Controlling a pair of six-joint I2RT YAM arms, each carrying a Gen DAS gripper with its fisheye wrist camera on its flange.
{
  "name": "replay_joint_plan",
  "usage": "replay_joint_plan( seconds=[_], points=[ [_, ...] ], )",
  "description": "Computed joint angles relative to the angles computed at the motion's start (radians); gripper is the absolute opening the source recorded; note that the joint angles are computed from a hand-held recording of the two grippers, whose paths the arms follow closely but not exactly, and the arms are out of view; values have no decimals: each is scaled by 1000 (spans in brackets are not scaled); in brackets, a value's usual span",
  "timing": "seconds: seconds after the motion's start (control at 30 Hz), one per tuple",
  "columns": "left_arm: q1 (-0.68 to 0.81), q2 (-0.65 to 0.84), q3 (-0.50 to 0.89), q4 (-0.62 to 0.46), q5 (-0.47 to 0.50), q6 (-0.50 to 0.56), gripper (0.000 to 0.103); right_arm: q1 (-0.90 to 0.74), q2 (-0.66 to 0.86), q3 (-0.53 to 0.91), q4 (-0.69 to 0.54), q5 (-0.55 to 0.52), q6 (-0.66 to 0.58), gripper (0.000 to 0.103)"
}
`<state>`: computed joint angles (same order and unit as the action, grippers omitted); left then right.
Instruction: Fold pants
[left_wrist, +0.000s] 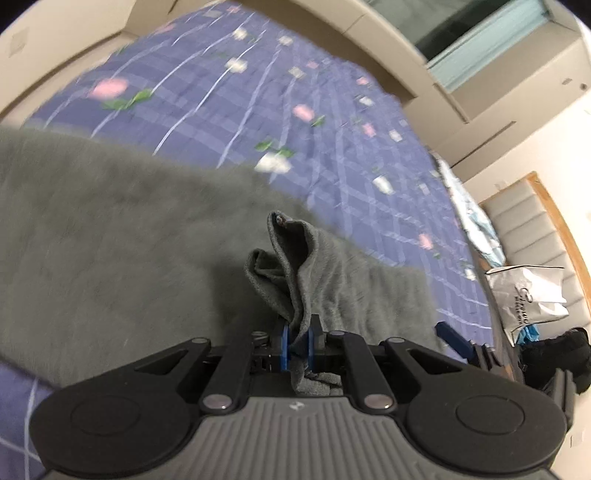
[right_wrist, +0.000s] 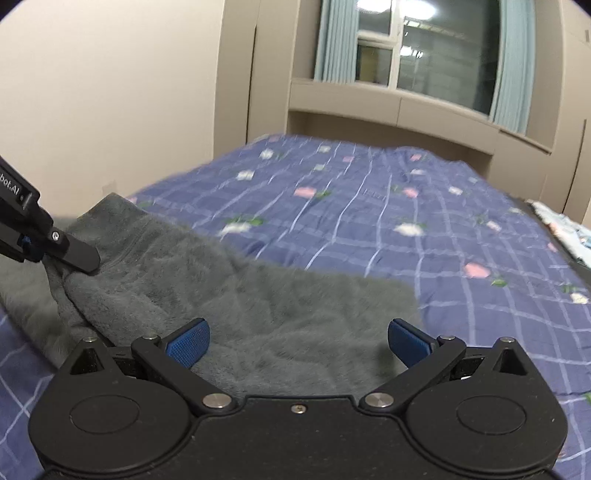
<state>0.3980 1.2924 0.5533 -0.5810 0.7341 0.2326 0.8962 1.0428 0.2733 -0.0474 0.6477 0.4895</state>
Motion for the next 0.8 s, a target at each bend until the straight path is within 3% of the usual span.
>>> replay_joint_plan(
  seconds=[0.23, 0.33, 0.53, 0.67, 0.7, 0.8],
  points=[
    [13, 24, -34, 38, -30, 18, 9, -17, 82, 29, 53, -12, -17, 102],
    [-7, 15, -47, 63, -67, -10, 17, -80, 123, 45, 97, -41, -64, 102],
    [8, -36, -54, 43, -90, -20, 56, -125, 254, 51, 171, -58, -77, 102],
    [37, -104, -57, 11, -117, -20, 87, -57, 182, -1, 196, 1, -51, 102],
    [43, -132, -60, 8, -138, -29, 92, -26, 146, -16, 195, 17, -50, 102],
    [60, -203, -64, -13, -209, -47, 94, 83, 46, -54, 206, 36, -78, 102]
  ],
)
